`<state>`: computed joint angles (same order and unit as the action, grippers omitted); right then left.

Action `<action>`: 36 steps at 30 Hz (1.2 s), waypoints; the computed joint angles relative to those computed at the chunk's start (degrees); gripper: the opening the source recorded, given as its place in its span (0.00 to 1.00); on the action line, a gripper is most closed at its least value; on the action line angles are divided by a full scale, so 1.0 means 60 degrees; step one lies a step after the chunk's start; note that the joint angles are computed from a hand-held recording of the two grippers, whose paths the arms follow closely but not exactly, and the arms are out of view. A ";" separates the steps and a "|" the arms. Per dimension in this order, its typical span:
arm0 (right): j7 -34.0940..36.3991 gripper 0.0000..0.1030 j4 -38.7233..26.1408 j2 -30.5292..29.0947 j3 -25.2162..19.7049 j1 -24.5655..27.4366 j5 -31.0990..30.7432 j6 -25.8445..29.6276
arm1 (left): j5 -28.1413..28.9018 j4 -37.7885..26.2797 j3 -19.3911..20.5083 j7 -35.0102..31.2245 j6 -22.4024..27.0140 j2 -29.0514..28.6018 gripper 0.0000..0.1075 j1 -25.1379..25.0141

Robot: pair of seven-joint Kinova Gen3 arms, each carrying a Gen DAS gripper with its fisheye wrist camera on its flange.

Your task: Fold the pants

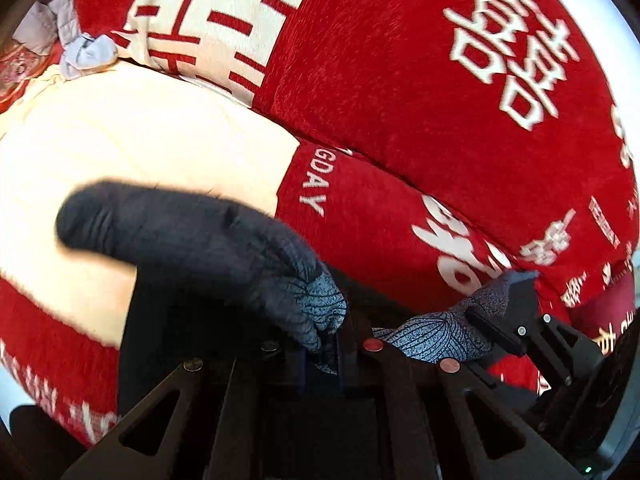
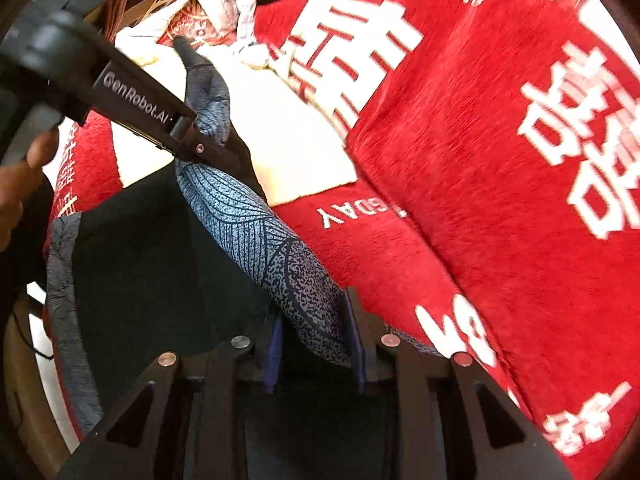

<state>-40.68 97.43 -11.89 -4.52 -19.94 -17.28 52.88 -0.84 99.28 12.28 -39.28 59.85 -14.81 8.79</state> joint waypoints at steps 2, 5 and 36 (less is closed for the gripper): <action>-0.0679 0.29 0.0850 -0.0885 -0.0394 -0.0095 0.0602 -0.0552 | -0.0042 0.0428 0.0237 0.0228 0.0005 -0.0631 0.11 0.0089; -0.1844 0.29 0.2122 -0.2200 -0.1650 0.0550 0.1300 -0.1596 | 0.0482 0.1416 0.0205 0.0370 -0.0233 -0.1689 0.11 0.0194; -0.6718 0.78 0.2832 -0.3743 -0.1527 0.0167 0.1759 -0.1110 | 0.1877 0.3364 0.0620 0.0389 0.1105 -0.4689 0.54 -0.1531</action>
